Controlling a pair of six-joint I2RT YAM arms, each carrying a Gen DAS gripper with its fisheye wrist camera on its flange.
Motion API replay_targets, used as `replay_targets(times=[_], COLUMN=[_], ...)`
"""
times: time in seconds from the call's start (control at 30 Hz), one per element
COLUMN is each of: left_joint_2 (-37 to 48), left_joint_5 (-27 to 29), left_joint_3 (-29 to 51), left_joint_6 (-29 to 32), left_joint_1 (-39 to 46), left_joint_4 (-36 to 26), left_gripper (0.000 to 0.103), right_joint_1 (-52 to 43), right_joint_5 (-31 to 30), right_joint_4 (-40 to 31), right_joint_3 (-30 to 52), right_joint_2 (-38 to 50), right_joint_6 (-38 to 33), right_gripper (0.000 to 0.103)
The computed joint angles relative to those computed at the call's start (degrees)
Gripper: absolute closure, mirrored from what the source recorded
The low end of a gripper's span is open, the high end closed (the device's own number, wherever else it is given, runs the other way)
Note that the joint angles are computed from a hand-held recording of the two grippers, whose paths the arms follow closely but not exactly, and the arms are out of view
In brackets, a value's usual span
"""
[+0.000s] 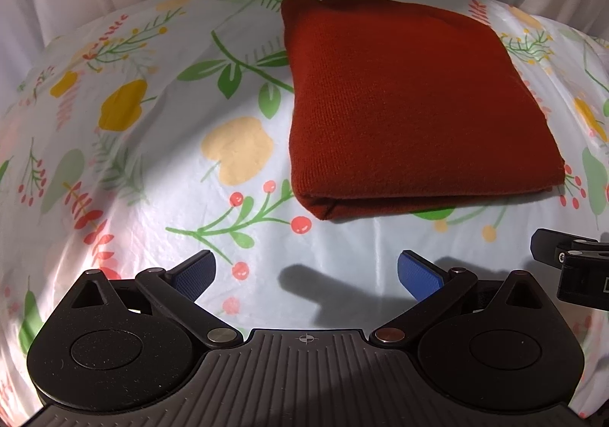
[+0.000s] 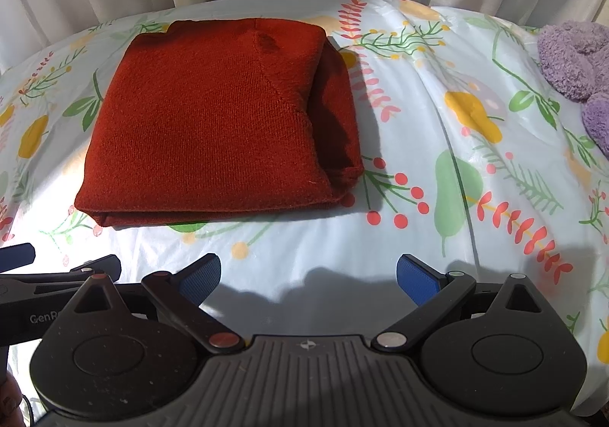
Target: Fold small clothes
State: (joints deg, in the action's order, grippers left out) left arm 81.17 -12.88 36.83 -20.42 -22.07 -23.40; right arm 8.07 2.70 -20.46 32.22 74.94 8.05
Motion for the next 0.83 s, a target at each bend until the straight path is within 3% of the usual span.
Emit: replay_targets(times=[0.83], left_joint_2=[1.0], left_joint_5=[-3.3], left_joint_3=[0.0], left_joint_6=[1.8], left_joint_1=[-2.7], left_joint_4=[1.4], left_gripper=[0.000], right_joint_1=[-0.1], right_joint_5=[0.6], right_joint_4=[1.1], right_joint_3=[0.5], right_joint_2=[1.6], right_joint_6=[-0.4], right_gripper=[0.004])
